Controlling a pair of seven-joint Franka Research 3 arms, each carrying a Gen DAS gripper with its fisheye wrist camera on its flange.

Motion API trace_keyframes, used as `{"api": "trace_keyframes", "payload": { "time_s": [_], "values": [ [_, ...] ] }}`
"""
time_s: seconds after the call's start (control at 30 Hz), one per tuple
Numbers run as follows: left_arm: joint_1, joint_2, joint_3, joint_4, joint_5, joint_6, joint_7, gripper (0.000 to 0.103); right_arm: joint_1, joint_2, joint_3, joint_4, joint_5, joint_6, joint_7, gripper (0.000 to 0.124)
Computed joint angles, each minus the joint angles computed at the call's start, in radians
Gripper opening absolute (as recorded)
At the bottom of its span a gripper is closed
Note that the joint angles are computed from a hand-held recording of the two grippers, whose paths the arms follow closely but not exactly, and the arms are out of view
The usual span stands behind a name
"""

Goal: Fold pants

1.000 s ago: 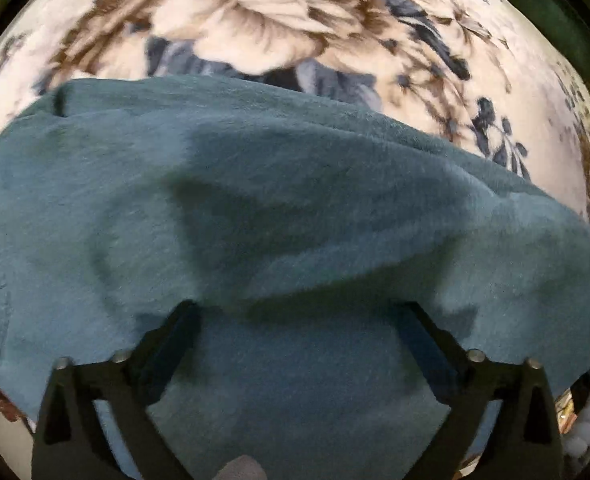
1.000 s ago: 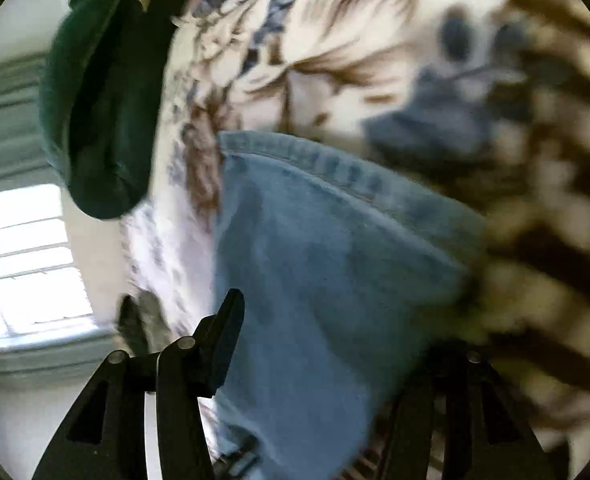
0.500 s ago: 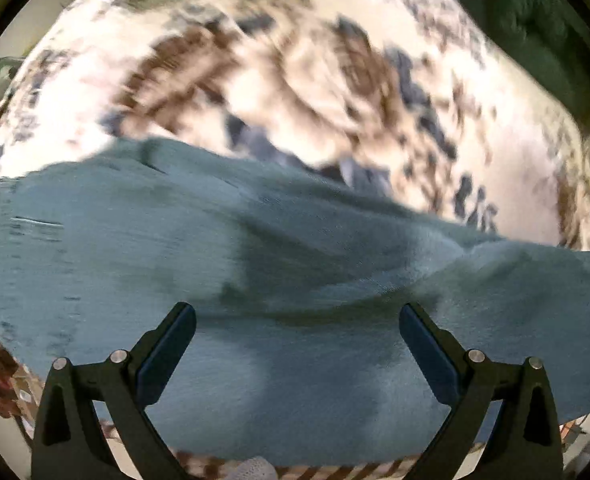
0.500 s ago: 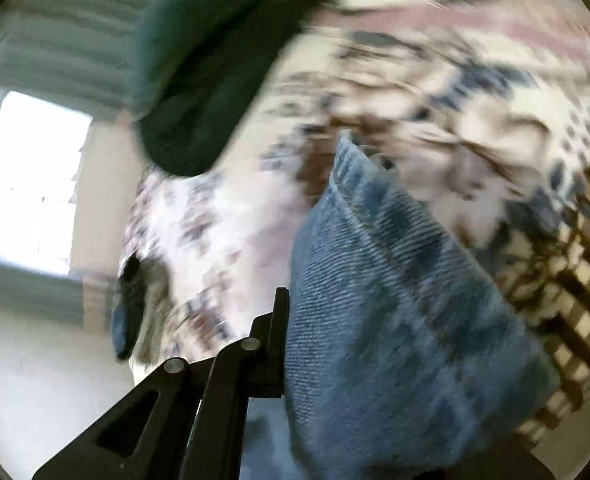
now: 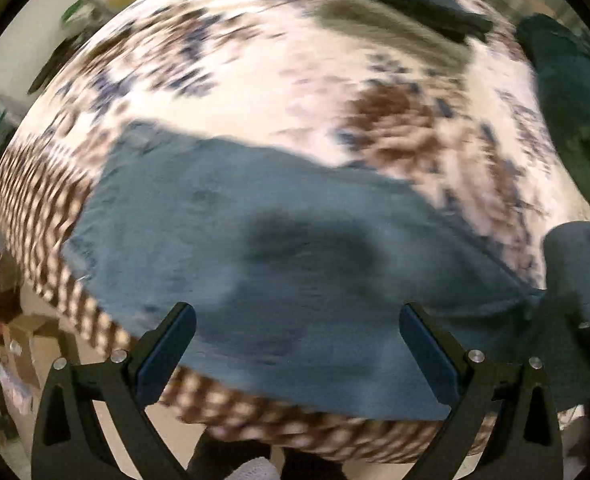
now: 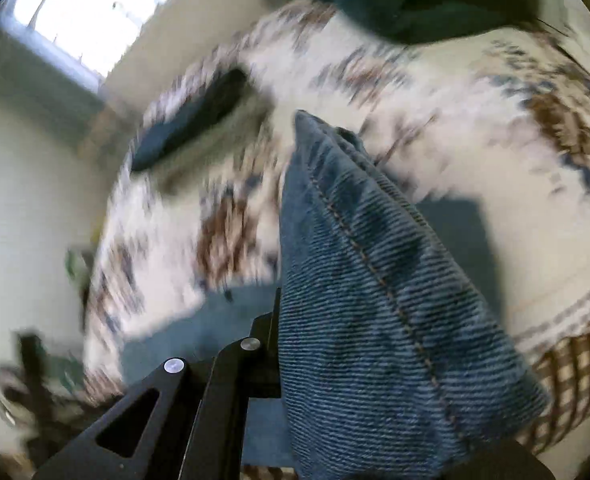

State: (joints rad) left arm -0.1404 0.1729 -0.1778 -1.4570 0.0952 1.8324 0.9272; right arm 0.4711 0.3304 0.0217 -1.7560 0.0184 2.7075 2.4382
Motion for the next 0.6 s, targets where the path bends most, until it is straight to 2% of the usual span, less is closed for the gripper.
{"api": "trace_keyframes", "payload": {
  "time_s": [0.1,0.17,0.2,0.23,0.3,0.37,0.43,0.47,0.5,0.57,0.6],
  "values": [
    [0.039,-0.074,0.025,-0.128,-0.015,0.03,0.007,0.103,0.051,0.156,0.019,0.171,-0.02,-0.156,-0.006,0.006],
    [0.061,-0.116,0.038,-0.19,-0.024,0.04,0.013,0.103,0.06,0.277,0.045,0.329,0.005,-0.322,-0.055,0.017],
    [0.071,-0.133,0.045,-0.214,-0.025,0.041,0.011,0.103,0.066,0.329,0.053,0.405,0.02,-0.398,-0.072,0.032],
    [0.08,-0.148,0.05,-0.234,-0.029,0.044,0.012,0.103,0.067,0.355,0.064,0.446,0.042,-0.428,-0.091,0.052],
    [0.098,-0.18,0.061,-0.274,-0.038,0.05,0.014,0.103,0.057,0.347,0.088,0.444,0.098,-0.396,-0.142,0.07],
    [0.114,-0.208,0.071,-0.306,-0.036,0.052,0.01,0.103,0.03,0.296,0.113,0.389,0.181,-0.341,-0.183,0.072],
    [0.13,-0.23,0.081,-0.335,-0.04,0.058,0.005,0.103,-0.033,0.214,0.162,0.26,0.336,-0.201,-0.24,0.073],
    [0.136,-0.238,0.084,-0.344,-0.04,0.058,0.001,0.103,-0.059,0.19,0.18,0.222,0.402,-0.158,-0.273,0.073],
    [0.143,-0.246,0.089,-0.356,-0.041,0.06,-0.006,0.103,-0.054,0.174,0.164,0.212,0.408,-0.162,-0.262,0.073],
    [0.155,-0.258,0.096,-0.376,-0.046,0.067,-0.017,0.103,-0.009,0.173,0.098,0.246,0.328,-0.243,-0.177,0.073],
    [0.16,-0.261,0.098,-0.383,-0.049,0.069,-0.023,0.103,-0.001,0.191,0.09,0.277,0.307,-0.273,-0.166,0.073]
  ]
}}
